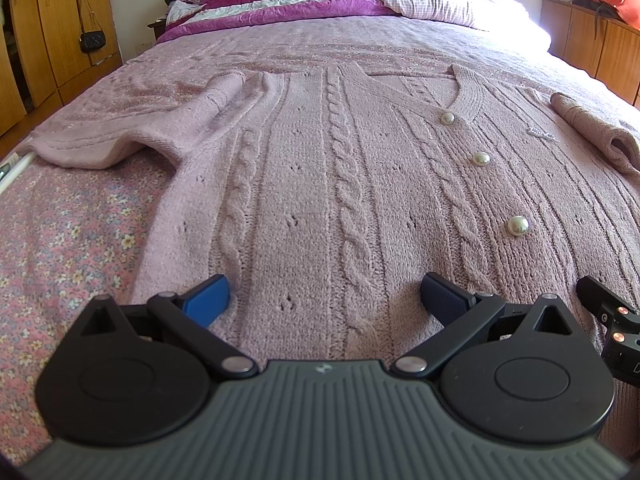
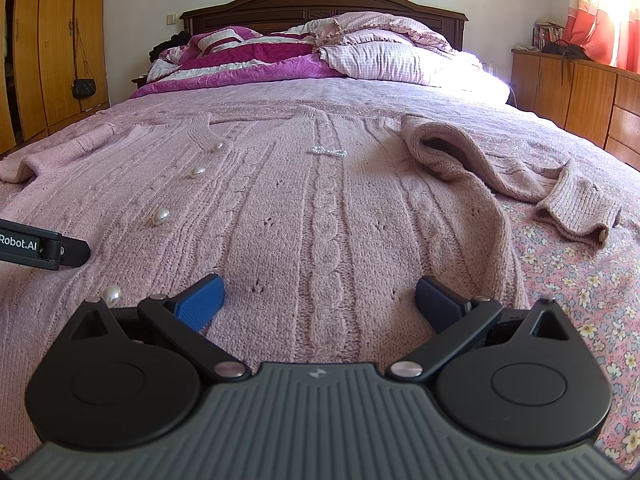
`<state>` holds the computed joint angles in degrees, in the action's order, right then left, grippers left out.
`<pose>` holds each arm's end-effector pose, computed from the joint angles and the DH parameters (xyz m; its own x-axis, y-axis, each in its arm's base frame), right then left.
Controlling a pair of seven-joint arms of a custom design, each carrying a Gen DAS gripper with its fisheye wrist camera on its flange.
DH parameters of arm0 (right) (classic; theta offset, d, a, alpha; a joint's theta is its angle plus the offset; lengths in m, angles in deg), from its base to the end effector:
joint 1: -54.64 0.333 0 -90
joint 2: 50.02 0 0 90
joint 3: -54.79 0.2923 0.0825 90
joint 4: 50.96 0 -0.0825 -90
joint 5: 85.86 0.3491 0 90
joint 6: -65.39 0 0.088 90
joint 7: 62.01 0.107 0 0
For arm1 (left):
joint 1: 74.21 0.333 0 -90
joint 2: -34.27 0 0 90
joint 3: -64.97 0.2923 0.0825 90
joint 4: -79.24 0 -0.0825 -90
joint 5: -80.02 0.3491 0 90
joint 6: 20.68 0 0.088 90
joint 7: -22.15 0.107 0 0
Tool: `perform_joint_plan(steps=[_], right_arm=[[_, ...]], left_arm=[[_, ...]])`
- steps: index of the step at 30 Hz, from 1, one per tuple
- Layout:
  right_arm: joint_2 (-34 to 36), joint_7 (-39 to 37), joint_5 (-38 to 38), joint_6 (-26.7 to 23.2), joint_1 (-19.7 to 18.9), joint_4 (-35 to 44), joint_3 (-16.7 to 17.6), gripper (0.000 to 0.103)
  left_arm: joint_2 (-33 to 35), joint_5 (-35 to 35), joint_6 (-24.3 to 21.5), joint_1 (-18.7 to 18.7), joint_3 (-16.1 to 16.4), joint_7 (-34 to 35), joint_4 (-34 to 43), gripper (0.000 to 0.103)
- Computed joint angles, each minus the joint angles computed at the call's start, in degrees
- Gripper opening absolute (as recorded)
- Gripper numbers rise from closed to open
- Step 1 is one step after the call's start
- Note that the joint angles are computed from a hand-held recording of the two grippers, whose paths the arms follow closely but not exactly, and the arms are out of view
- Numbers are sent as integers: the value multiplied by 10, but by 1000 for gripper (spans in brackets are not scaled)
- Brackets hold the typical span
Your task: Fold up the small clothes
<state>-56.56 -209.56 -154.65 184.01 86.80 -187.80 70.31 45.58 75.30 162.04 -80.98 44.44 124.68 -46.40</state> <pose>0.3412 0.3036 0.3721 -0.5281 -0.8492 -0.0043 -0.4460 0.2816 -0.8496 0.5172 -0.2490 0.3992 -0.5318 -0.8462 -0.0329 -0.5697 0.3862 -0.7255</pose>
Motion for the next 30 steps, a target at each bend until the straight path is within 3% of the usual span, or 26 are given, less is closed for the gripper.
perform_joint_plan(steps=[21,30], right_arm=[[0,5,2,-11,5,1,3,103],[-20,-2,8,21,-4,-11,-4,103]], left_arm=[[2,-7,-15,3,-3,4,9,103],[3,-9,-24,-5,5,8,15,103]])
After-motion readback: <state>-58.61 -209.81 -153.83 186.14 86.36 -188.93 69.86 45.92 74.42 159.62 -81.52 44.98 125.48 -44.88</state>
